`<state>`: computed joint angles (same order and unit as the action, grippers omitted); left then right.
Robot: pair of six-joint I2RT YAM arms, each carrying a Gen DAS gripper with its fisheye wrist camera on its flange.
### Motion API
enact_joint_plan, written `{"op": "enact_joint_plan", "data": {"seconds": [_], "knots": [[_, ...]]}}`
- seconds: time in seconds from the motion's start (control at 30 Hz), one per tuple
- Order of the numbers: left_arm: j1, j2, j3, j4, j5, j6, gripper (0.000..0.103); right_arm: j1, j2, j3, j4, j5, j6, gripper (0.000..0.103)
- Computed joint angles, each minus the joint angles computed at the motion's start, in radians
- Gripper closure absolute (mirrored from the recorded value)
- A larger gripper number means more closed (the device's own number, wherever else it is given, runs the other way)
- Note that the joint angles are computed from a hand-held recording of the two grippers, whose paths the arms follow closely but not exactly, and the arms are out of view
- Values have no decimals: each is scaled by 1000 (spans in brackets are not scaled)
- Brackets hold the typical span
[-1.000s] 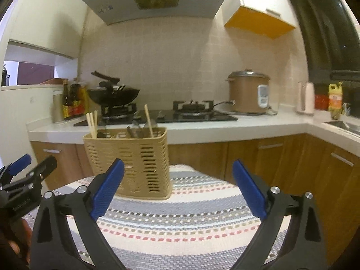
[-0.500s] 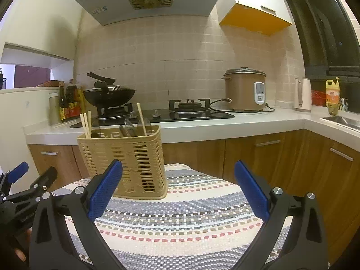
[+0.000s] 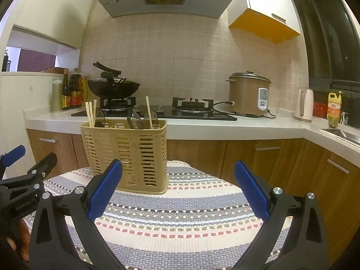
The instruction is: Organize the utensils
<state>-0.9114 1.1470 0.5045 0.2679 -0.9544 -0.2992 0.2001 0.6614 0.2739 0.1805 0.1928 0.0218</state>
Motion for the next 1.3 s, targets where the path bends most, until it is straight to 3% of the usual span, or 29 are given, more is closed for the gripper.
{"op": "enact_joint_plan", "data": {"seconds": [0.4, 1.3], "knots": [[21, -4, 12, -51, 18, -44, 8, -58, 34, 16, -14, -58, 23, 8], [36, 18, 43, -107, 42, -70, 8, -53, 61, 21, -11, -54, 19, 8]]}}
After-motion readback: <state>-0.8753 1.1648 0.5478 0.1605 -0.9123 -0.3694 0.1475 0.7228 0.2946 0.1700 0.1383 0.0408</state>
